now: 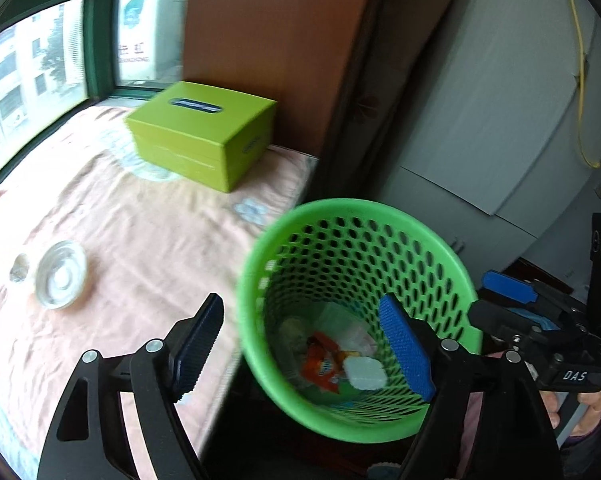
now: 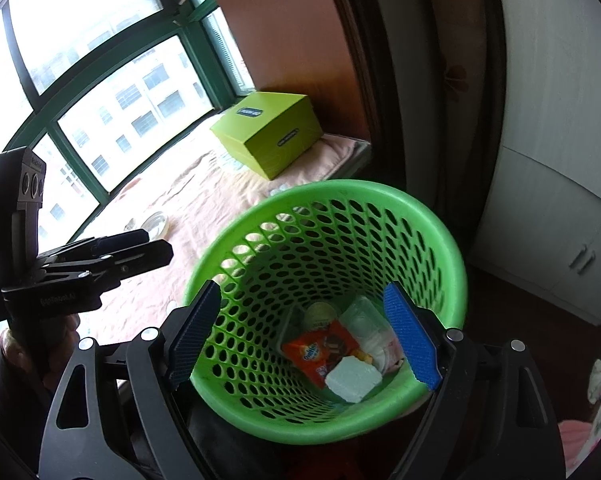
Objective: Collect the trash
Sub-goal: 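Open the left tool to drop the clear container into the basket, then move both tools back over the table toward the cup and lid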
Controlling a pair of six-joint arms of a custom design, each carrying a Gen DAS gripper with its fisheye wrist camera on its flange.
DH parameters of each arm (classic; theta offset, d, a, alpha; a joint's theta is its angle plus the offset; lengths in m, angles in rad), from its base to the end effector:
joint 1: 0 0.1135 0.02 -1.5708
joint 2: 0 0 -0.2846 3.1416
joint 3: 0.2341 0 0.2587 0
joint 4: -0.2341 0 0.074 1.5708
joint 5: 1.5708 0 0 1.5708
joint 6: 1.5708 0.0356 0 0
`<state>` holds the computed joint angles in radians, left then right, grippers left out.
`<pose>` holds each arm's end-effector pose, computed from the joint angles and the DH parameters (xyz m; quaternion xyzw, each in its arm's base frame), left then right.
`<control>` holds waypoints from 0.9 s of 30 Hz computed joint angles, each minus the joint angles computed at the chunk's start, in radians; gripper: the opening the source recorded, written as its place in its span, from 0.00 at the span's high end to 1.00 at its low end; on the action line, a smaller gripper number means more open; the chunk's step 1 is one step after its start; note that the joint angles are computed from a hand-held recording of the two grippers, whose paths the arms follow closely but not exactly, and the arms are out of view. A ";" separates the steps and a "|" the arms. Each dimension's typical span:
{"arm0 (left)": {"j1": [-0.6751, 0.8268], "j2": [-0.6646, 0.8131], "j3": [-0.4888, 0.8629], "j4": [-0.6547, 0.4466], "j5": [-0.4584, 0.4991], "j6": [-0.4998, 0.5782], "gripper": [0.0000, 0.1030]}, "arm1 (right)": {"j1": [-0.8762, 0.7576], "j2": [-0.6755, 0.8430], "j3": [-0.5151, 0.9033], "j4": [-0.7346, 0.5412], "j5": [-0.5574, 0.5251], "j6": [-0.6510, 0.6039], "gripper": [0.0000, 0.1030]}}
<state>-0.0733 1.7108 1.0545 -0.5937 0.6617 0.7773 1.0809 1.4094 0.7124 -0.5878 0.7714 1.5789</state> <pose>0.3254 -0.0458 0.1924 0.4325 0.8290 -0.2489 0.2524 0.1319 0.1946 0.1834 0.2780 0.8756 0.0394 0.3931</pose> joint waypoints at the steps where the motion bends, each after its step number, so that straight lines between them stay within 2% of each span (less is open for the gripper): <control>1: 0.016 0.007 0.011 0.002 0.001 -0.003 0.22 | -0.007 0.003 0.002 0.013 -0.002 -0.016 0.18; 15: 0.209 0.200 0.263 0.019 -0.050 -0.065 0.21 | -0.151 0.158 0.141 0.257 -0.109 -0.380 0.18; 21: 0.289 0.308 0.417 -0.012 -0.068 -0.100 0.21 | -0.205 0.271 0.247 0.335 -0.180 -0.516 0.18; 27: 0.359 0.400 0.551 -0.044 -0.078 -0.131 0.21 | -0.243 0.406 0.401 0.354 -0.240 -0.632 0.17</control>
<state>0.2858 2.1105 1.6053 -0.6374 0.5836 0.6458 0.8380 1.8156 1.1131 -0.2341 0.5314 0.9469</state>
